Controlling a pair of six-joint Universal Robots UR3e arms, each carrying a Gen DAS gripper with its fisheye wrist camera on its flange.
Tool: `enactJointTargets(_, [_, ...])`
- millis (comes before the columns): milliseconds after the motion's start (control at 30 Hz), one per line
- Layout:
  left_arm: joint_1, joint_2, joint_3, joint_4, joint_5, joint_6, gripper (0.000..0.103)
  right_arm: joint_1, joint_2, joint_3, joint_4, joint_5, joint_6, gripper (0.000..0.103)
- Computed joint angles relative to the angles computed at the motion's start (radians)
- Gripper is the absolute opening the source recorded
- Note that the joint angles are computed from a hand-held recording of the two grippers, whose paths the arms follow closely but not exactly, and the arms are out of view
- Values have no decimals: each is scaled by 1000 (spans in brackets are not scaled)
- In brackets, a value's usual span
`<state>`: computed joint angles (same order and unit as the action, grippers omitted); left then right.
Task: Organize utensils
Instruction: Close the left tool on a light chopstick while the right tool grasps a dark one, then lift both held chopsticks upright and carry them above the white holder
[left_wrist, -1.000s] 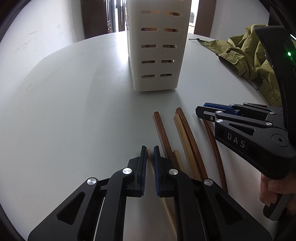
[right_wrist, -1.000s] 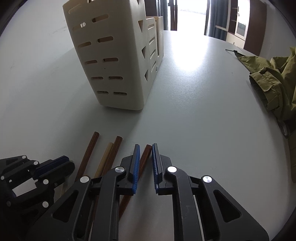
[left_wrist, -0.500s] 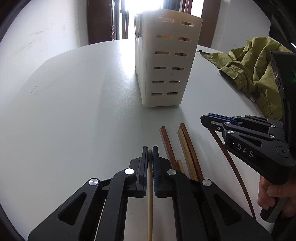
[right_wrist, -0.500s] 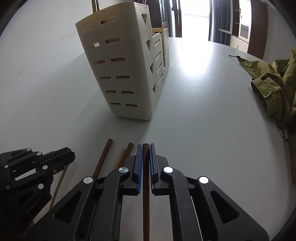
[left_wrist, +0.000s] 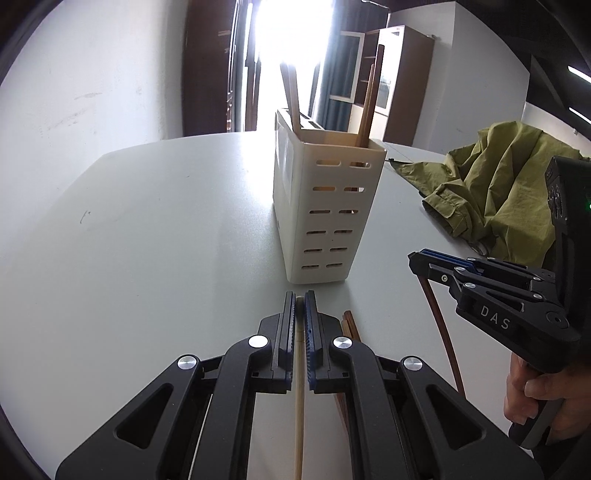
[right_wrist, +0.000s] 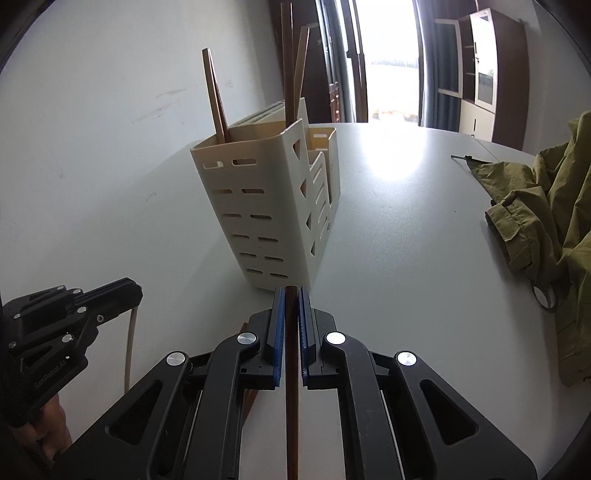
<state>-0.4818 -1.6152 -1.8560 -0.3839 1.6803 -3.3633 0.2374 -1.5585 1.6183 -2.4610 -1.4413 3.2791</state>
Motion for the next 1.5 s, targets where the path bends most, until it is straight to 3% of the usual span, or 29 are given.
enactJointTargets(800, [-41,40,180,47,51,46,4,-58,-31,-158,-65,75,-21,8])
enactJointTargets(1100, [-38,20,228,101,58,61,4,-45,-24,-179,-168,76,-2,7])
enactJointTargets(1500, [-60,-59,323,210,84,112,4,-132,25,-190,-365,195,41,7])
